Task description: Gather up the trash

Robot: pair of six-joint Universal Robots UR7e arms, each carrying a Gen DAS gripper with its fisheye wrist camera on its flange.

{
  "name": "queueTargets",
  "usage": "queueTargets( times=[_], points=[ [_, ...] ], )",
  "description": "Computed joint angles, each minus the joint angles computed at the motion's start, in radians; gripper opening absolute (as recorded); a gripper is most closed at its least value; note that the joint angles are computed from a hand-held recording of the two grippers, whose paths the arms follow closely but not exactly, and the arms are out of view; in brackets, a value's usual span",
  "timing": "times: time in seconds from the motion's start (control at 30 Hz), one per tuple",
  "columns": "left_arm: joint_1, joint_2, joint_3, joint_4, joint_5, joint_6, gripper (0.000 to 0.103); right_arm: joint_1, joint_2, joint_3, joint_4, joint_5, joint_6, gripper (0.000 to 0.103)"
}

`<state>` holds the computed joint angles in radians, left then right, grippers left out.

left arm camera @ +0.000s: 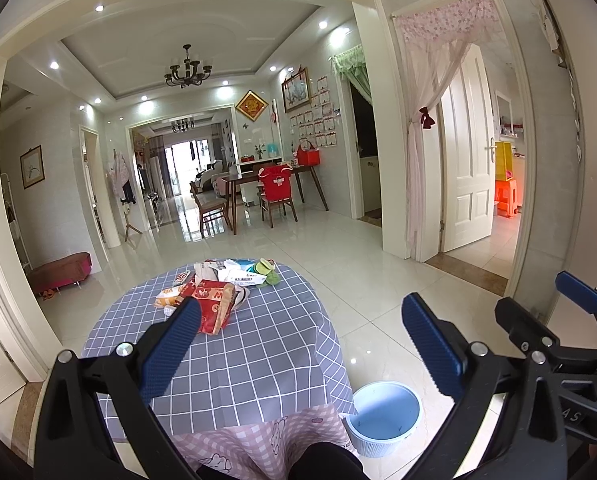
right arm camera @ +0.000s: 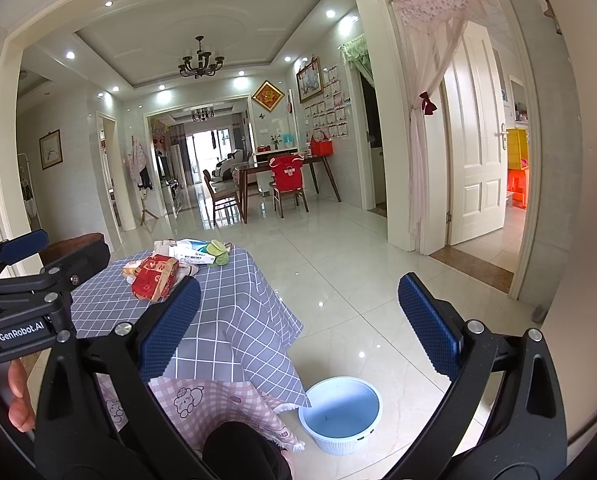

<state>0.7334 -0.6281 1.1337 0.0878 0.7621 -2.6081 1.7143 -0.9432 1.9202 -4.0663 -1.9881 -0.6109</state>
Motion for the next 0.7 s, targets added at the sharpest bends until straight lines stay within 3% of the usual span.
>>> queueTargets(
  times=[0.7],
  points=[
    [0.002, 0.0, 0.002, 0.001, 0.0, -0.001, 0.098, -0.004, 0.01, -0.005, -0.005, 0.002, 0.003, 0.097]
  ],
)
